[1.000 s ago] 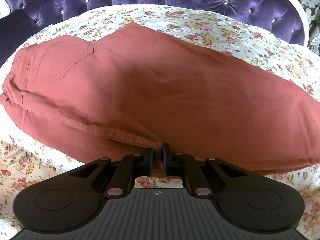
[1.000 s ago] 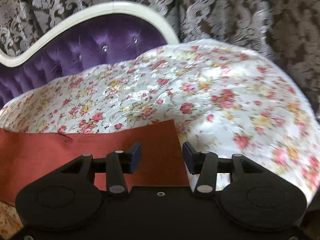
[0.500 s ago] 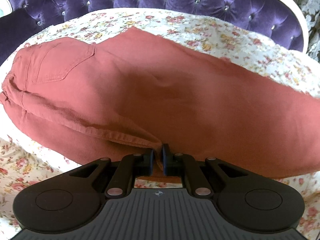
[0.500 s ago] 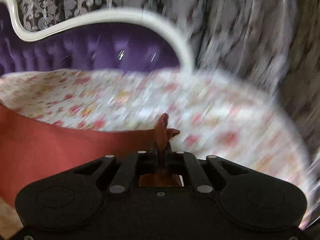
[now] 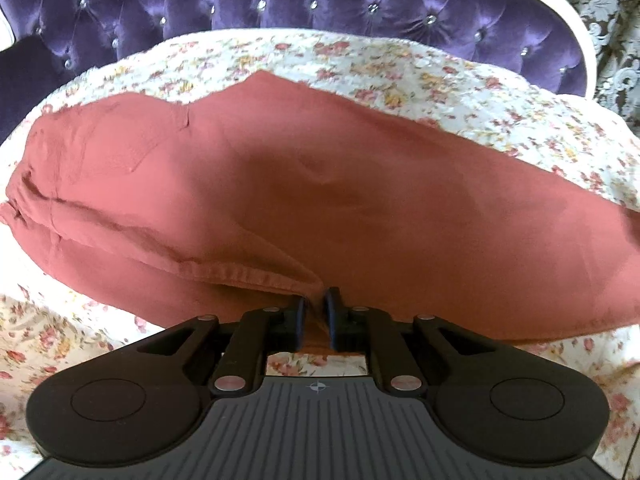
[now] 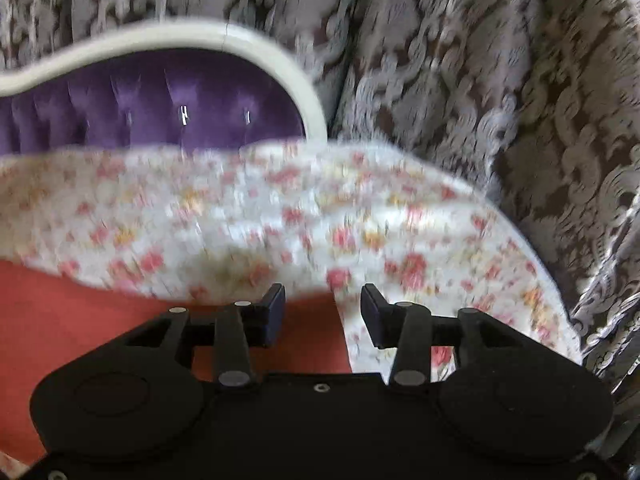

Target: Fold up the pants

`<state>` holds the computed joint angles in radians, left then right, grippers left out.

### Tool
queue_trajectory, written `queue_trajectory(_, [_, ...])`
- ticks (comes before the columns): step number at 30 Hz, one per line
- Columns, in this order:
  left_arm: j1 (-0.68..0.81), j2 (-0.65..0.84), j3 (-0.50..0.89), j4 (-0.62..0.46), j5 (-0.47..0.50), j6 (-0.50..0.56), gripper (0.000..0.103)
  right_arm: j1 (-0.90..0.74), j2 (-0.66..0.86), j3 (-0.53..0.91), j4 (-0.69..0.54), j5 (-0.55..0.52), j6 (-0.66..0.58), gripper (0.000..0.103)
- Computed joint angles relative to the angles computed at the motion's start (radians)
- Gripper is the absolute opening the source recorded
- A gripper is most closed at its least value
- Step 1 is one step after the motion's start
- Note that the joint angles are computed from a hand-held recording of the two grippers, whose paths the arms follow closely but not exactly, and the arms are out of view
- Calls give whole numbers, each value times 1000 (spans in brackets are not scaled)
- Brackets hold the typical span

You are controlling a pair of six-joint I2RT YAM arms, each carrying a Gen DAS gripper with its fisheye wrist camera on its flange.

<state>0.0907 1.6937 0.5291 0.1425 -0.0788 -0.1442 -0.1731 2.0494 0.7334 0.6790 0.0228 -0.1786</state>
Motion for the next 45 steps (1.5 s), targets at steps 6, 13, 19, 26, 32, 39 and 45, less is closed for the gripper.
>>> queue_trajectory(6, [58, -111, -55, -14, -8, 81, 29, 98, -163, -33, -167, -189, 116, 54])
queue_trajectory(13, [331, -126, -17, -32, 108, 170, 31, 402, -116, 7, -195, -302, 179, 54])
queue_trajectory(19, [543, 17, 163, -67, 110, 236, 33, 715, 20, 133, -160, -298, 175, 54])
queue_trajectory(26, [689, 180, 370, -163, 158, 247, 35, 971, 189, 272, -106, -212, 25, 53])
queue_trajectory(32, [754, 263, 468, -215, 220, 253, 35, 1091, 331, 385, -91, -76, -141, 48])
queue_trajectory(39, [814, 322, 542, -271, 353, 226, 43, 1093, 386, 487, -148, -33, -121, 9])
queue_trajectory(45, [819, 368, 580, -291, 442, 128, 50, 1042, 360, 525, -229, -130, 10, 9])
